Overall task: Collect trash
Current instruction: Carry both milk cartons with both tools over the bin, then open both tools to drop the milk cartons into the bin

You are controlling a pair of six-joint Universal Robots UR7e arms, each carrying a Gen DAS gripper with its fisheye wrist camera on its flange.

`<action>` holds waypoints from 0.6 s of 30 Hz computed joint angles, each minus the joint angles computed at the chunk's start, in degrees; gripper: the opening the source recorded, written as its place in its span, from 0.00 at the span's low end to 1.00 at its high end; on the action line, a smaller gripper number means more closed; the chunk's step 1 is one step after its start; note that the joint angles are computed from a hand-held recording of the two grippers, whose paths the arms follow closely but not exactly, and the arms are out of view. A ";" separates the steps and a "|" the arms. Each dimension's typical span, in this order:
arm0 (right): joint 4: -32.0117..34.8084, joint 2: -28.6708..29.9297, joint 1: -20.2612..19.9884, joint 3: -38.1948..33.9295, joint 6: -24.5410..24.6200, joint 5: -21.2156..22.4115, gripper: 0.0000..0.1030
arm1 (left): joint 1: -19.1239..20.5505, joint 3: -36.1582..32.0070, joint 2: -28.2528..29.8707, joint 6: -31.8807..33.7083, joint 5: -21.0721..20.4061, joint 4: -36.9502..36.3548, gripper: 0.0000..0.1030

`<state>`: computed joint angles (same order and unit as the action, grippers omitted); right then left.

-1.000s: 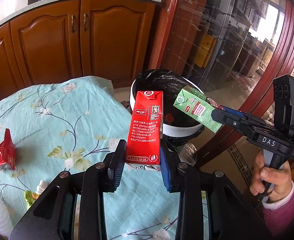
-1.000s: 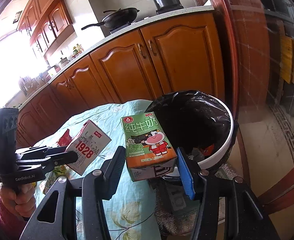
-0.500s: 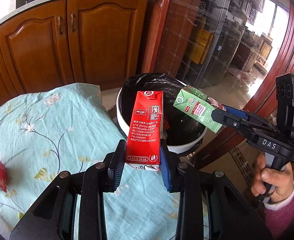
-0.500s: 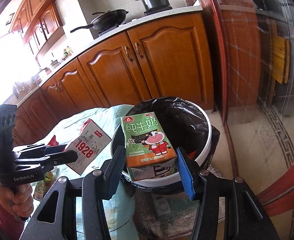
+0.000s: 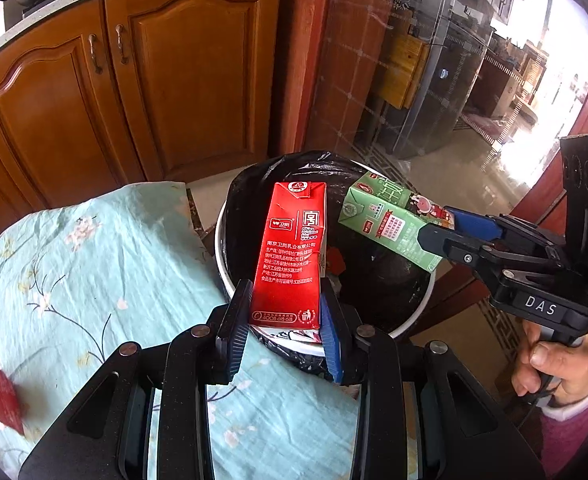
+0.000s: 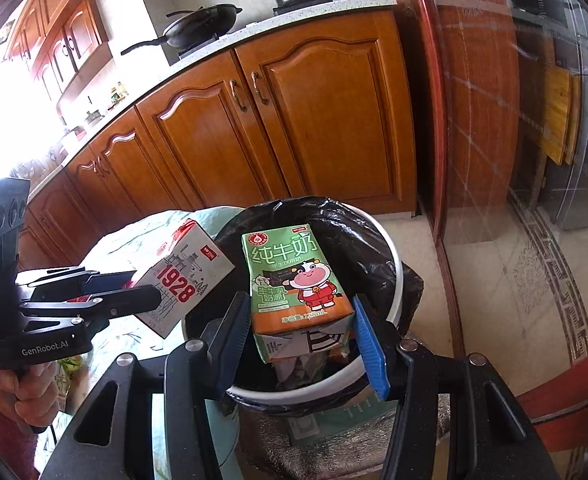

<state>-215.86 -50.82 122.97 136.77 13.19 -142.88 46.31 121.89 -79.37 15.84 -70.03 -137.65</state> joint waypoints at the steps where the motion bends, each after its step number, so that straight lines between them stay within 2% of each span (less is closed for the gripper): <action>1: 0.60 -0.28 -0.17 -0.08 -0.08 -0.11 0.51 | 0.02 -0.31 0.50 -0.05 0.11 0.09 0.29; 18: 3.01 -1.59 -2.93 -0.17 -0.90 1.05 0.51 | 0.30 -2.43 5.23 -1.00 1.33 0.53 0.30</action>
<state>-212.85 -52.41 120.04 136.60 12.29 -141.83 46.61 119.45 -74.14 14.85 -68.70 -137.13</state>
